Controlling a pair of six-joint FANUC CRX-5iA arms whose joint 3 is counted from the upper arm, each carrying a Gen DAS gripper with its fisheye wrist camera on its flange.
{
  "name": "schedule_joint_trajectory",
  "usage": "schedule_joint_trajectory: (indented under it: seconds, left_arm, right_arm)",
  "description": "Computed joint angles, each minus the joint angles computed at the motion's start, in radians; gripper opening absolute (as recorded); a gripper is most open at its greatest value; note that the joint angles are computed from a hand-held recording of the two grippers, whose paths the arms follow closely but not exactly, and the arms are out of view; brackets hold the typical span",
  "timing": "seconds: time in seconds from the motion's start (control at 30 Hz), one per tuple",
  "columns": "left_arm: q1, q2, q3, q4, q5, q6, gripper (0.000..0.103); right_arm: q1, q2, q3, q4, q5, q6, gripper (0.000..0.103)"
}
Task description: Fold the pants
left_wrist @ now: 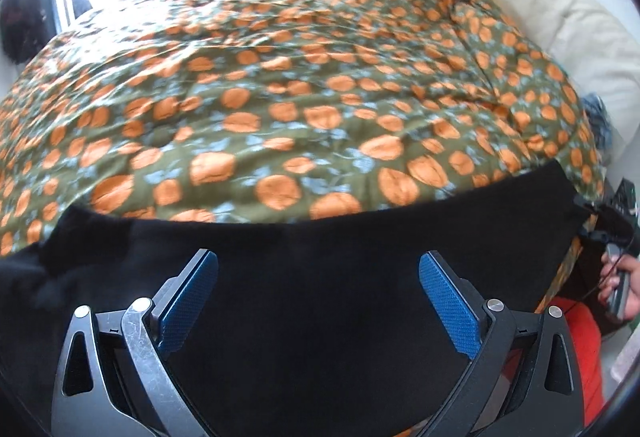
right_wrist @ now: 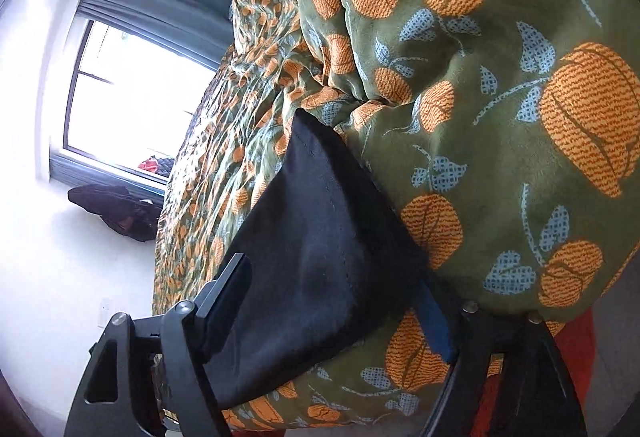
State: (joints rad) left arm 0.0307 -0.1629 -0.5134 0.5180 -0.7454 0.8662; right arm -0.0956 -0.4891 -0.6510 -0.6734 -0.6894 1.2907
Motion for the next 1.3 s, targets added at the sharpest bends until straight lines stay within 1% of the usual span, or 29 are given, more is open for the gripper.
schedule_joint_trajectory:
  seconds: [0.07,0.1,0.13,0.17,0.2,0.27,0.3,0.37,0.43,0.5,0.57,0.63,0.73,0.83,0.87,0.9,0.97,1.0,1.07,1.13,1.23,1.3]
  left_arm:
    - [-0.105,0.064,0.071,-0.146,0.01,0.113,0.101]
    - [-0.149,0.103,0.113,-0.224,-0.011,0.187,0.1]
    - [-0.18,0.133,0.141,-0.274,-0.043,0.242,0.1]
    - [-0.202,0.153,0.149,-0.286,-0.074,0.262,0.1]
    - [-0.219,0.15,0.134,-0.283,-0.082,0.255,0.1]
    - [-0.255,0.099,0.08,-0.313,-0.042,0.249,0.1]
    - [-0.267,0.08,0.063,-0.326,-0.034,0.251,0.101]
    - [-0.269,0.059,0.049,-0.338,-0.042,0.277,0.101]
    - [-0.263,0.063,0.054,-0.339,-0.056,0.301,0.103]
    - [-0.273,0.081,0.082,-0.364,-0.078,0.332,0.103]
    - [-0.283,0.09,0.098,-0.387,-0.09,0.357,0.103]
    - [-0.285,0.091,0.102,-0.396,-0.093,0.366,0.103]
    - [-0.288,0.089,0.1,-0.403,-0.089,0.373,0.103]
    - [-0.288,0.087,0.098,-0.408,-0.087,0.378,0.103]
    - [-0.29,0.087,0.099,-0.412,-0.087,0.383,0.103]
    - [-0.291,0.087,0.1,-0.416,-0.088,0.385,0.103]
    - [-0.293,0.092,0.105,-0.417,-0.091,0.389,0.103]
    - [-0.293,0.094,0.106,-0.415,-0.091,0.386,0.103]
    - [-0.289,0.095,0.103,-0.404,-0.088,0.374,0.103]
    - [-0.286,0.099,0.1,-0.393,-0.08,0.363,0.103]
    - [-0.285,0.096,0.091,-0.389,-0.068,0.359,0.103]
    - [-0.287,0.095,0.09,-0.395,-0.066,0.366,0.103]
  right_arm:
    - [0.013,0.004,-0.002,0.025,0.013,-0.014,0.067]
    - [0.018,0.002,-0.004,0.038,0.016,-0.022,0.064]
    - [0.021,0.001,-0.005,0.047,0.017,-0.027,0.063]
    - [0.038,0.003,-0.006,0.068,0.029,-0.05,0.059]
    - [0.039,0.0,-0.009,0.074,0.03,-0.054,0.055]
    - [0.029,-0.009,-0.009,0.066,0.016,-0.037,0.05]
    - [0.022,-0.012,-0.008,0.058,0.008,-0.022,0.049]
    - [0.027,-0.012,-0.008,0.063,0.007,-0.012,0.049]
    - [0.08,-0.013,-0.023,0.136,0.038,-0.085,0.05]
    - [0.09,-0.008,-0.024,0.133,0.055,-0.105,0.054]
    - [0.12,-0.011,-0.03,0.166,0.08,-0.162,0.055]
    - [0.139,-0.018,-0.033,0.188,0.084,-0.189,0.055]
    - [0.134,-0.015,-0.016,0.169,0.061,-0.161,0.055]
    - [0.153,0.0,-0.008,0.202,0.044,-0.188,0.055]
    - [0.148,0.012,0.001,0.19,0.036,-0.174,0.062]
    - [0.138,0.023,0.009,0.171,0.029,-0.153,0.065]
    - [0.145,0.031,0.009,0.182,0.037,-0.166,0.065]
    - [0.14,0.036,0.013,0.173,0.037,-0.162,0.065]
    - [0.101,0.032,0.02,0.114,0.021,-0.121,0.065]
    - [0.029,0.017,0.027,0.024,-0.007,-0.06,0.065]
    - [-0.049,-0.025,0.013,-0.028,-0.024,-0.067,0.065]
    - [-0.096,-0.036,0.016,-0.059,-0.055,-0.045,0.065]
